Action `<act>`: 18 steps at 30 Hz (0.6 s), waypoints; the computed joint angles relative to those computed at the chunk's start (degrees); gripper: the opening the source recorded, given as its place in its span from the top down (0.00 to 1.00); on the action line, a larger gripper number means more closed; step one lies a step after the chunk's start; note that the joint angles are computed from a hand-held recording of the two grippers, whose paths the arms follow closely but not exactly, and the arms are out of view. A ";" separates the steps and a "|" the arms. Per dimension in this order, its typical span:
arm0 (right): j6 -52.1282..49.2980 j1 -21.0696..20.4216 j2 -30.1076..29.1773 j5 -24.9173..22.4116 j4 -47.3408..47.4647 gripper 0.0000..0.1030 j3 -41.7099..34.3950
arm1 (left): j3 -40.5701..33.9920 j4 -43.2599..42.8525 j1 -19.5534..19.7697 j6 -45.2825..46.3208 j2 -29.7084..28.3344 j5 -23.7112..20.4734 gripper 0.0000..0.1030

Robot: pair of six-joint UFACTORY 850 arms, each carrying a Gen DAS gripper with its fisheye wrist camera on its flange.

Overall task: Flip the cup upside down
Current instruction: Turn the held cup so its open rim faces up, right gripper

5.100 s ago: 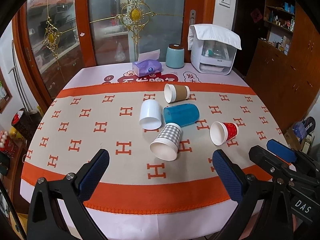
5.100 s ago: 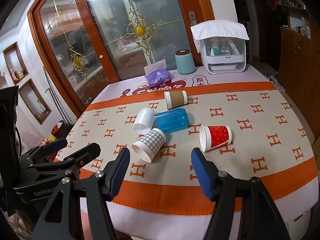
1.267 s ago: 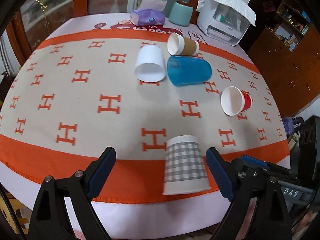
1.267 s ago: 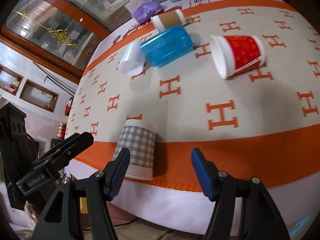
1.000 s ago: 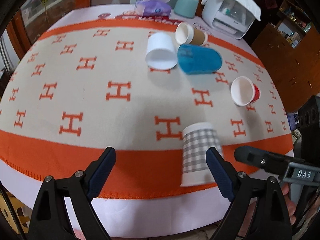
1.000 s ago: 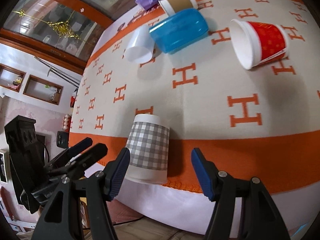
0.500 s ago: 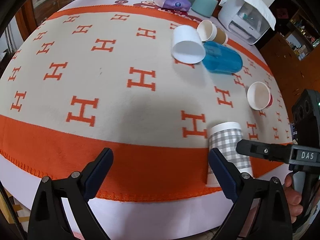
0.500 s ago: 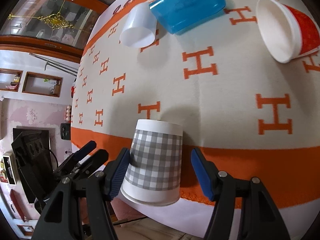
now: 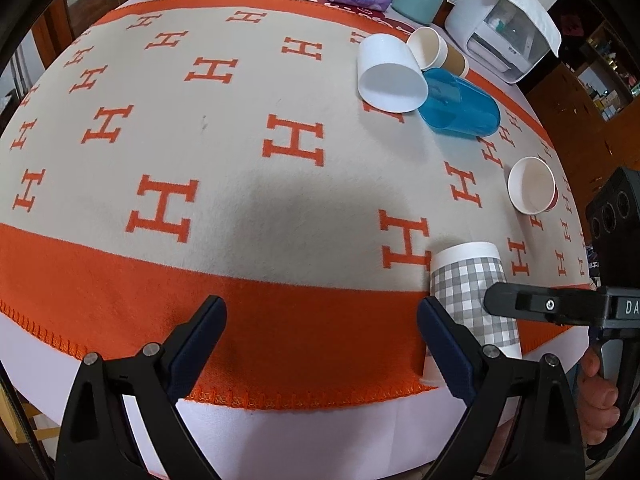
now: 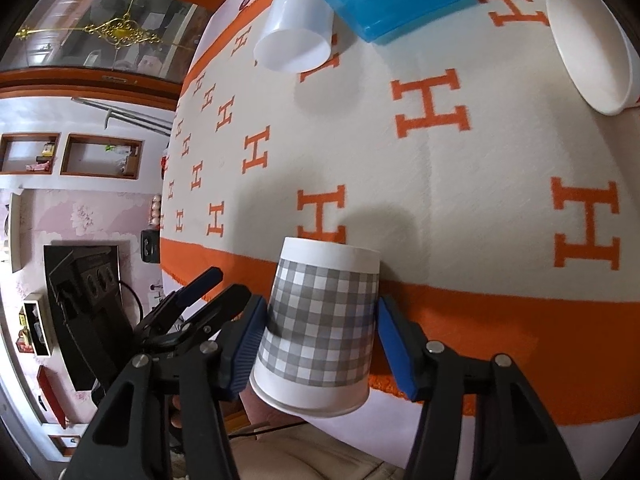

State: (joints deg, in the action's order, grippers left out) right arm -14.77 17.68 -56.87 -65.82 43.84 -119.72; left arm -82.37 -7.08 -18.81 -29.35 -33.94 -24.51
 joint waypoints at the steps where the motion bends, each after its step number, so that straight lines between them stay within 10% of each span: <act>1: -0.63 0.12 0.48 0.70 -0.01 0.46 0.52 | 0.09 -0.11 0.01 0.04 0.06 0.08 0.08; 18: -43.15 4.44 16.07 50.25 17.56 0.46 25.69 | 1.25 7.66 -0.95 -8.85 1.21 3.57 0.08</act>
State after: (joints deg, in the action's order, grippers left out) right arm -57.92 22.12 -40.79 -15.56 61.40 -94.03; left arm -81.12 0.58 -19.76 -38.20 -32.73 -20.95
